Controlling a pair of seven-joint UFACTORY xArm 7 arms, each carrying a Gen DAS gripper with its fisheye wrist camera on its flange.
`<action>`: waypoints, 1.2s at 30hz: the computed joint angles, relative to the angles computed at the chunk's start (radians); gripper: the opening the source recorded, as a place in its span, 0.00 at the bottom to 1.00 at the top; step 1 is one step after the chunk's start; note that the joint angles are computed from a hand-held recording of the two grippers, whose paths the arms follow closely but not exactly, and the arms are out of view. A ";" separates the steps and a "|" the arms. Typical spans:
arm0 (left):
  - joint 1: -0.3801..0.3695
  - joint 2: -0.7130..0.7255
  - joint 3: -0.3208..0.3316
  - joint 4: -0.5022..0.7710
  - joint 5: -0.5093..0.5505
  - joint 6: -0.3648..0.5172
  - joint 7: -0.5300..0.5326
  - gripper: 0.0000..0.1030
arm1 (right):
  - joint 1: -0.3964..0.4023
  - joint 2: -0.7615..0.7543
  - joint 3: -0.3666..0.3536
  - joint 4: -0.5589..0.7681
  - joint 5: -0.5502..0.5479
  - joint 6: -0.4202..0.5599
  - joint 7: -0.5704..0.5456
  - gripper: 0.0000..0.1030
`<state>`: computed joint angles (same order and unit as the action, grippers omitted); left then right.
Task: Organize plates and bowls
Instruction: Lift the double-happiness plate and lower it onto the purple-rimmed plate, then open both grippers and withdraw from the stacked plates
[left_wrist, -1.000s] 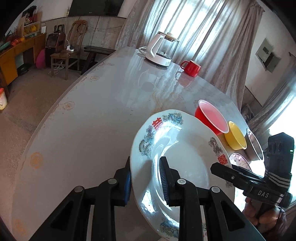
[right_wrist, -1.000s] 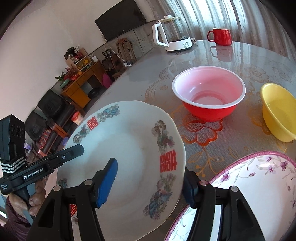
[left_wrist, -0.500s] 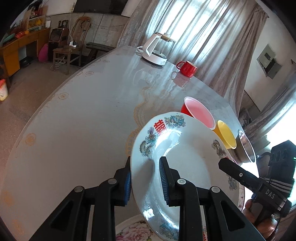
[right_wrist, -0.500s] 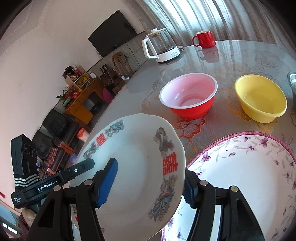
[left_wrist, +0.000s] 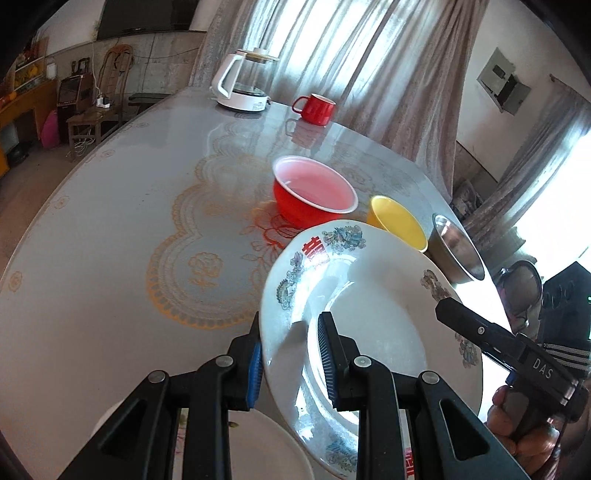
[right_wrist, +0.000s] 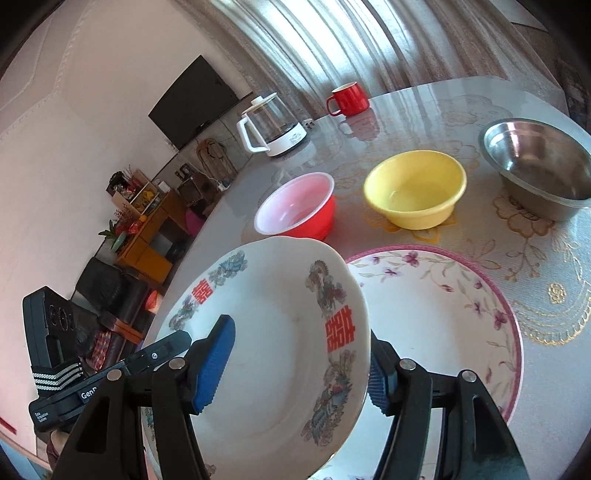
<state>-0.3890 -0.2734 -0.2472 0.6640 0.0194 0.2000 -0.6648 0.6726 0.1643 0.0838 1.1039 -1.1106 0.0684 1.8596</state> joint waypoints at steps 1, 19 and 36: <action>0.002 0.013 -0.011 0.014 0.010 0.004 -0.005 0.25 | -0.003 -0.023 0.002 -0.022 0.013 0.016 -0.006 0.64; -0.040 0.185 -0.045 0.155 0.236 0.070 -0.148 0.26 | -0.175 -0.164 0.142 -0.217 0.060 0.171 0.024 0.64; -0.055 0.183 -0.028 0.154 0.269 0.051 -0.178 0.28 | -0.128 -0.150 0.195 -0.131 0.139 0.475 -0.144 0.64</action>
